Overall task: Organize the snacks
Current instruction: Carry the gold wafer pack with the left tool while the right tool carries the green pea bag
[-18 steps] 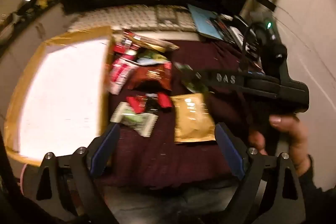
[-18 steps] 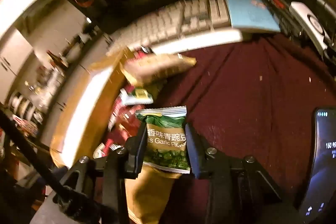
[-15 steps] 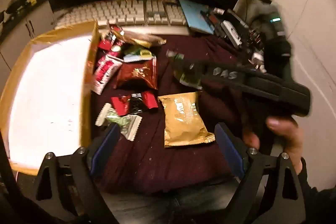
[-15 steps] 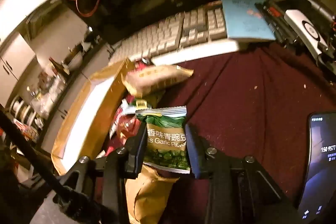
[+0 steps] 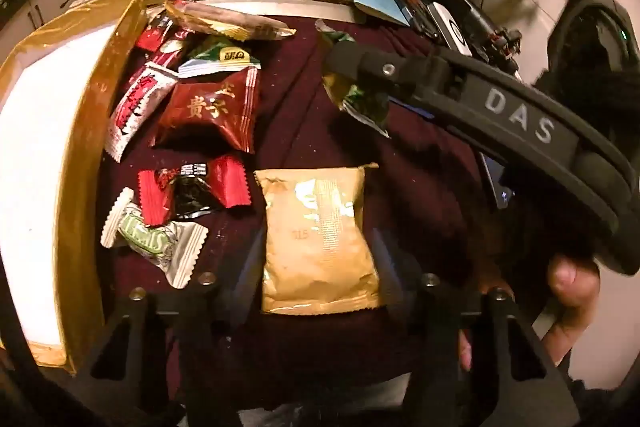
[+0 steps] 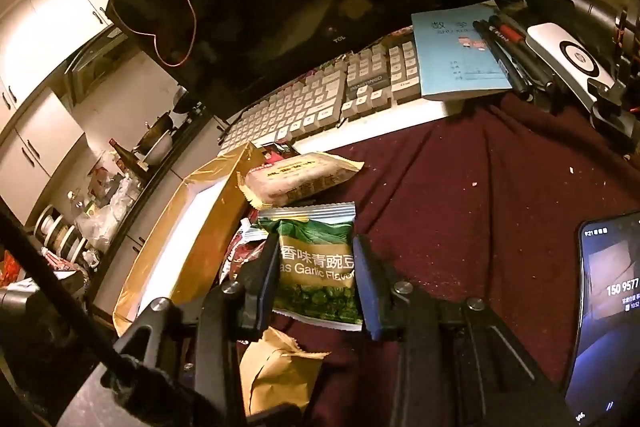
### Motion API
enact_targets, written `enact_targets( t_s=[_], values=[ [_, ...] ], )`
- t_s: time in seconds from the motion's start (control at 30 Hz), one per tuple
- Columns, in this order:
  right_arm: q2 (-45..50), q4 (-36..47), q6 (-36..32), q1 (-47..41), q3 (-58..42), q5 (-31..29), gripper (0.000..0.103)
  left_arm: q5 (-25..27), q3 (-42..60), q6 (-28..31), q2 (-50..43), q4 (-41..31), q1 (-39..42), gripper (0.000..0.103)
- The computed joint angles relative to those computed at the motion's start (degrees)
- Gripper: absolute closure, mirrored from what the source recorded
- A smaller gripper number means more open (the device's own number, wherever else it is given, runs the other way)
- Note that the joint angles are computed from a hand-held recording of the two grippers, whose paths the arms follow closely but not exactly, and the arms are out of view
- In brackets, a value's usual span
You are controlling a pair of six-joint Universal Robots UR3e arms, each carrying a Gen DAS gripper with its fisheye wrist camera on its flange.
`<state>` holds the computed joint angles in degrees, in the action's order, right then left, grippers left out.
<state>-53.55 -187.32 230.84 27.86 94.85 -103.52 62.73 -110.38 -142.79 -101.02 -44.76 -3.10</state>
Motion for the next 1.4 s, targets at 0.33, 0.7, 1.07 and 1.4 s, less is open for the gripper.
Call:
enact_targets(
  t_s=[0.33, 0.7, 1.07, 1.4],
  values=[
    [-0.51, -0.05, -0.95, 1.45, -0.07, -2.79, 0.067, -8.89, -6.53, 5.28, 11.39, -6.87, 8.59, 0.058],
    [2.08, 1.89, -2.63, 4.28, -8.33, -1.15, 0.068, -17.06, -2.13, 4.44, 18.50, -14.74, 19.93, 0.058],
    [11.55, 13.17, -7.51, 5.76, -29.89, 5.57, 0.068, -17.98, 0.03, 2.34, 13.49, -9.82, 26.99, 0.058],
    [21.01, 26.66, -10.76, 6.52, -50.80, 9.82, 0.067, -13.42, 4.40, -3.40, 6.52, -3.45, 31.20, 0.058]
  ],
)
